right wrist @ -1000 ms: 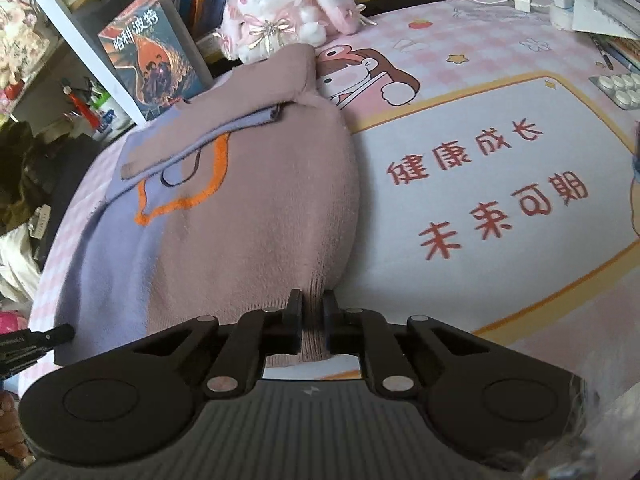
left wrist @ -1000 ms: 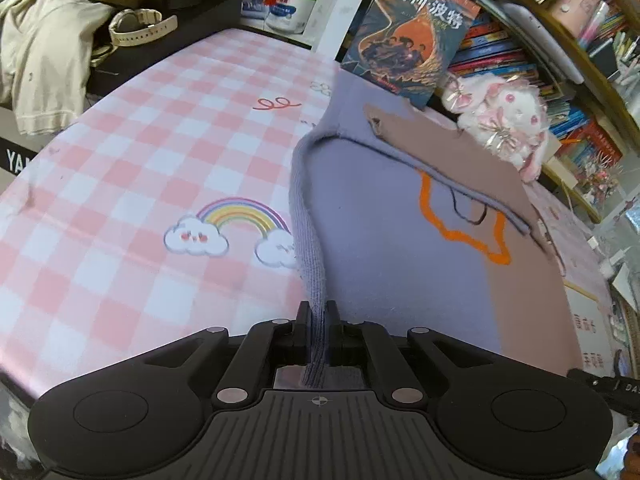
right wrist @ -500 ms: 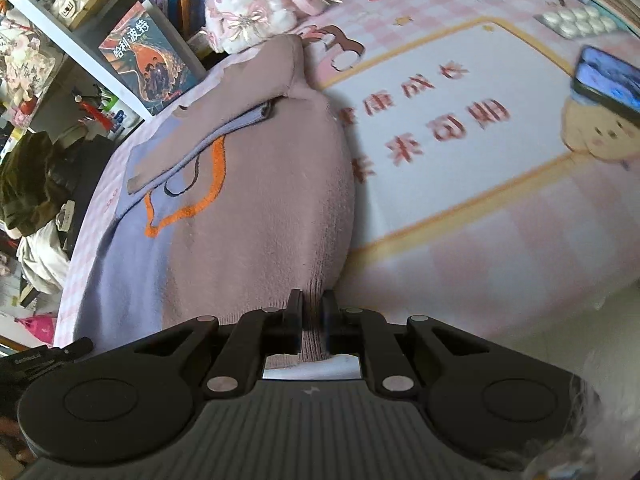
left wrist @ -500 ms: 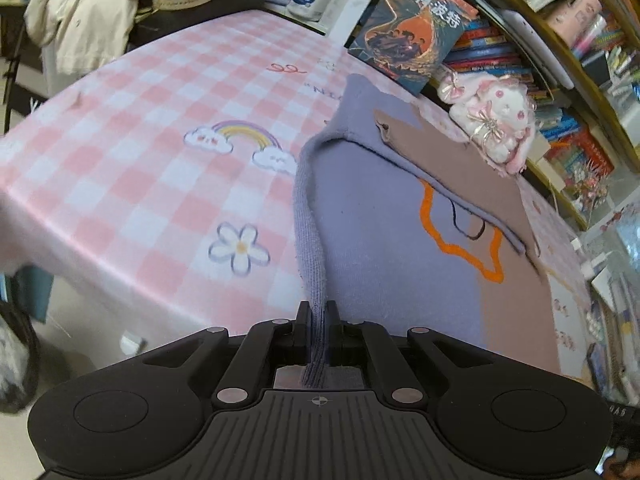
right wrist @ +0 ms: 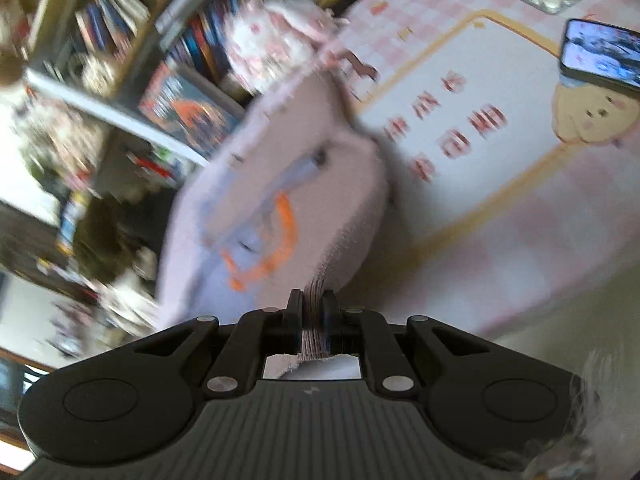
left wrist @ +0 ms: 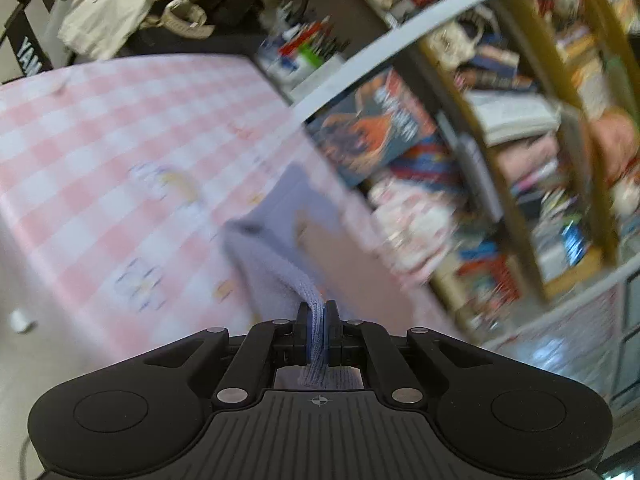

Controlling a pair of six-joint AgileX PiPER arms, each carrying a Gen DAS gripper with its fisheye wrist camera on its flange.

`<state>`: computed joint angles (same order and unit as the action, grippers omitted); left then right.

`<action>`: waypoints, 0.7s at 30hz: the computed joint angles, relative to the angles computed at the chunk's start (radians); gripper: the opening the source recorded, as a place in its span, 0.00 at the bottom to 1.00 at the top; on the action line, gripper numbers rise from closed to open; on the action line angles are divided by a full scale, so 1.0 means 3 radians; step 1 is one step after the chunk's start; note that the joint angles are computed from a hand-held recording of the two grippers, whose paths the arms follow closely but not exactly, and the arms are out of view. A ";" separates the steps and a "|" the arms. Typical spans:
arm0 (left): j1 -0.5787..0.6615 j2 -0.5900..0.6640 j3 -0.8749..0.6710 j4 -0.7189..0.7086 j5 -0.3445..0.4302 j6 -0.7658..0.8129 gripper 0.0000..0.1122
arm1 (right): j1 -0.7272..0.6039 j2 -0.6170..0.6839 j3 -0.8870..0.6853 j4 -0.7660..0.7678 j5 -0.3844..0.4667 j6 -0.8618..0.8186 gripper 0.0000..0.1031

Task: Fold clothes
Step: 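Lift the hem with both grippers and fold it toward the collar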

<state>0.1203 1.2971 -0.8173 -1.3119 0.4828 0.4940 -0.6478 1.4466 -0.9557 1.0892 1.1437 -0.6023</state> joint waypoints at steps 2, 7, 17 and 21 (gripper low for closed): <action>0.0042 0.0121 -0.0195 -0.0156 0.0025 0.0056 0.04 | -0.0028 0.0144 -0.0180 0.0244 0.0070 0.0106 0.08; 0.0010 0.0752 -0.0913 -0.0400 -0.0001 0.0221 0.04 | 0.0122 0.0550 -0.0668 0.0838 -0.0168 0.0304 0.07; -0.0130 0.2110 -0.2641 0.0774 0.0192 -0.0847 0.04 | 0.0686 0.1362 -0.1869 0.0718 -0.1038 0.0817 0.01; -0.0155 0.2700 -0.3475 0.1475 0.0530 -0.1382 0.06 | 0.0849 0.1637 -0.2228 0.0479 -0.1328 0.0977 0.01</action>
